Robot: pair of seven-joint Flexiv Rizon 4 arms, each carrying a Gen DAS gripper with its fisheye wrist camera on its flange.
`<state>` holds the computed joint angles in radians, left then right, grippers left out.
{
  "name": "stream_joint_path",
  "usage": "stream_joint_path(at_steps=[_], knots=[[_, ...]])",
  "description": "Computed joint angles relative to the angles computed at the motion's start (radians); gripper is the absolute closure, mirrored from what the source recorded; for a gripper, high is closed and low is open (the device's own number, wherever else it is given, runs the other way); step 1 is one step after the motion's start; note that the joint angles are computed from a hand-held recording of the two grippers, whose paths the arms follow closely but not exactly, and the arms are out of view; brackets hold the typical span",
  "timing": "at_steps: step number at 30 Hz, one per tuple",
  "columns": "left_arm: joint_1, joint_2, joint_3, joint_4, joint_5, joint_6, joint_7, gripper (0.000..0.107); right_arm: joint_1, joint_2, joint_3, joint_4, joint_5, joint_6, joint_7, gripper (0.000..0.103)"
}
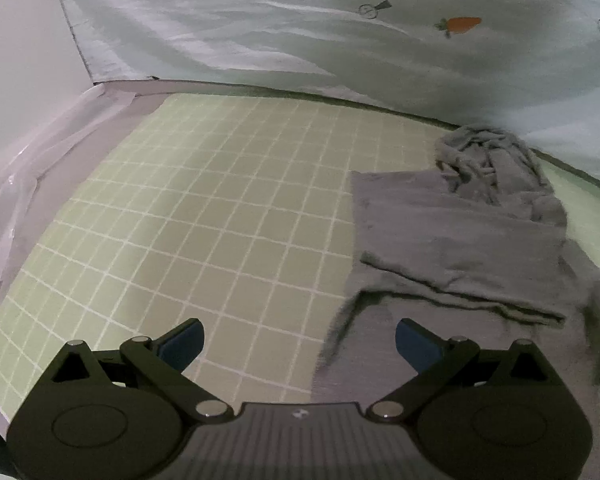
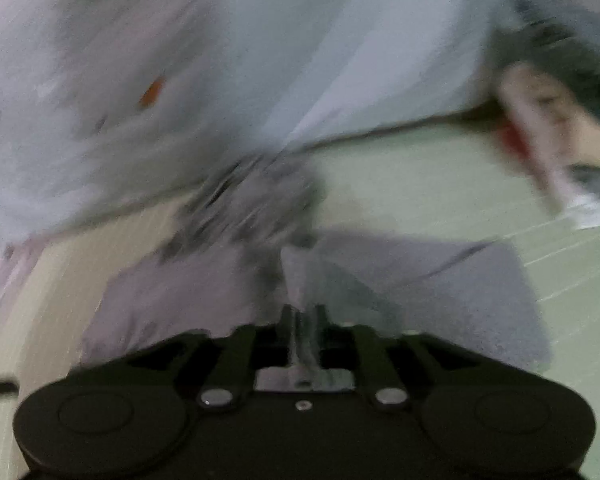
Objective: Fold clothes
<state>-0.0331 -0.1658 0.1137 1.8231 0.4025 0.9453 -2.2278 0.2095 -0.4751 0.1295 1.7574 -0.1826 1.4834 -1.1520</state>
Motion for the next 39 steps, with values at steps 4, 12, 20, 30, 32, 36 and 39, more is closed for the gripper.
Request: stream_joint_path(at_steps=[4,12,20,30,32,36,39], knots=[[-0.012,0.001,-0.001,-0.012,0.022,-0.019,-0.044,0.006,0.052,0.021,-0.077,0.046,-0.053,0.016,0.045,0.031],[-0.091,-0.086,-0.049,-0.12,0.021,-0.064,-0.11,0.006,-0.043,0.069,-0.124,0.116,-0.063,0.01,0.056,0.021],[-0.211,-0.298,-0.068,-0.313,-0.019,-0.022,-0.06,0.014,-0.216,0.036,-0.066,0.08,0.011,-0.08,-0.057,0.017],[-0.271,-0.483,-0.069,-0.463,-0.204,-0.041,0.078,0.063,-0.321,-0.053,0.005,-0.062,0.146,-0.204,-0.251,0.017],[-0.285,-0.491,-0.057,-0.469,-0.215,-0.04,0.088,0.078,-0.318,-0.054,-0.001,-0.064,0.163,-0.21,-0.259,0.017],[-0.331,-0.479,-0.007,-0.485,-0.158,-0.044,0.088,0.098,-0.309,-0.054,-0.007,-0.065,0.189,-0.23,-0.26,0.017],[-0.366,-0.454,0.026,-0.493,-0.074,-0.028,0.106,0.103,-0.289,-0.045,-0.022,-0.046,0.186,-0.213,-0.253,0.017]])
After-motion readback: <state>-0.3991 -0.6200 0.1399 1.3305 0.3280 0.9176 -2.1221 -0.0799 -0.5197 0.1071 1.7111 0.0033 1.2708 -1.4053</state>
